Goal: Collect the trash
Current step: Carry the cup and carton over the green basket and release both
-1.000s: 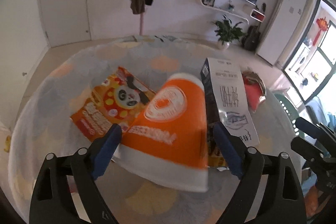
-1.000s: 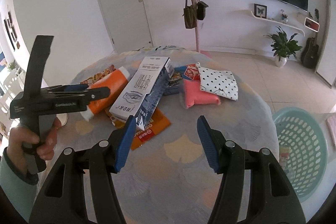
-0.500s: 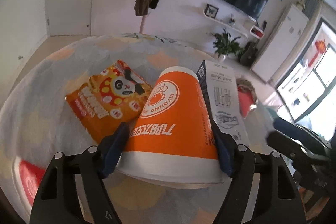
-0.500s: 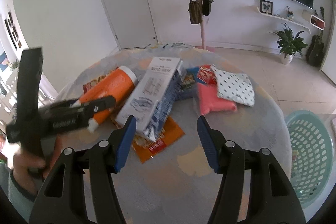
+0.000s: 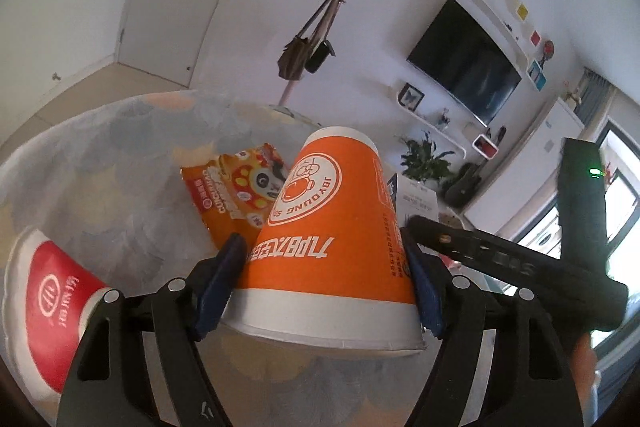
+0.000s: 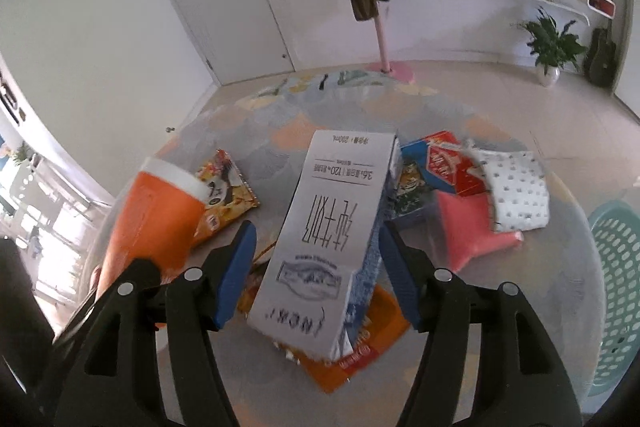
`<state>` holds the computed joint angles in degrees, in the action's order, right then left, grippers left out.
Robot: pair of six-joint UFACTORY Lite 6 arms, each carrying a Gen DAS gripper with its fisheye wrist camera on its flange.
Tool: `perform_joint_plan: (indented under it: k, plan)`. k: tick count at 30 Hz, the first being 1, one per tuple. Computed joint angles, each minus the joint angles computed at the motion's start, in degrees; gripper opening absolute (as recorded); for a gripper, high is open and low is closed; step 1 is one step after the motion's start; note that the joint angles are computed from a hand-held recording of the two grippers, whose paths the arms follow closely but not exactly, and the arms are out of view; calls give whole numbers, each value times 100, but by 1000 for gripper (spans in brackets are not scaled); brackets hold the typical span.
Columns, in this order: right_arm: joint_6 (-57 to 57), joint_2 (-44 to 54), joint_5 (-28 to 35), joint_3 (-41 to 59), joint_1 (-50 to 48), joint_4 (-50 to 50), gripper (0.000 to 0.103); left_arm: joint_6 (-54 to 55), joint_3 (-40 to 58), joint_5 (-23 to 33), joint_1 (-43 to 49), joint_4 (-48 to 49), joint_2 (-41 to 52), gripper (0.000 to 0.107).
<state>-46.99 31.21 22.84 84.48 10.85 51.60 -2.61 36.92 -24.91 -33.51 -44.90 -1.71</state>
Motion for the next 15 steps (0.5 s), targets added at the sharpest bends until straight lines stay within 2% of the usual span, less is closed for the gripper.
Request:
perform_joint_plan:
  k: [5,10,13,15]
  plan:
    - [1013,603,-60,596,222,-787,61,179,-314,-331,-189,-326,-298,73]
    - [1132,738,-143,684,305,-887,62,-128,-232,-181,-19,-21,-251,73]
    - [1974,820,-261,790,454,-1771,63,-111,-261,-250,-28,-89,-300,73]
    - [1963,989,-137,935,471,-1736,63,-277,-311,-271,18,39,-341,74]
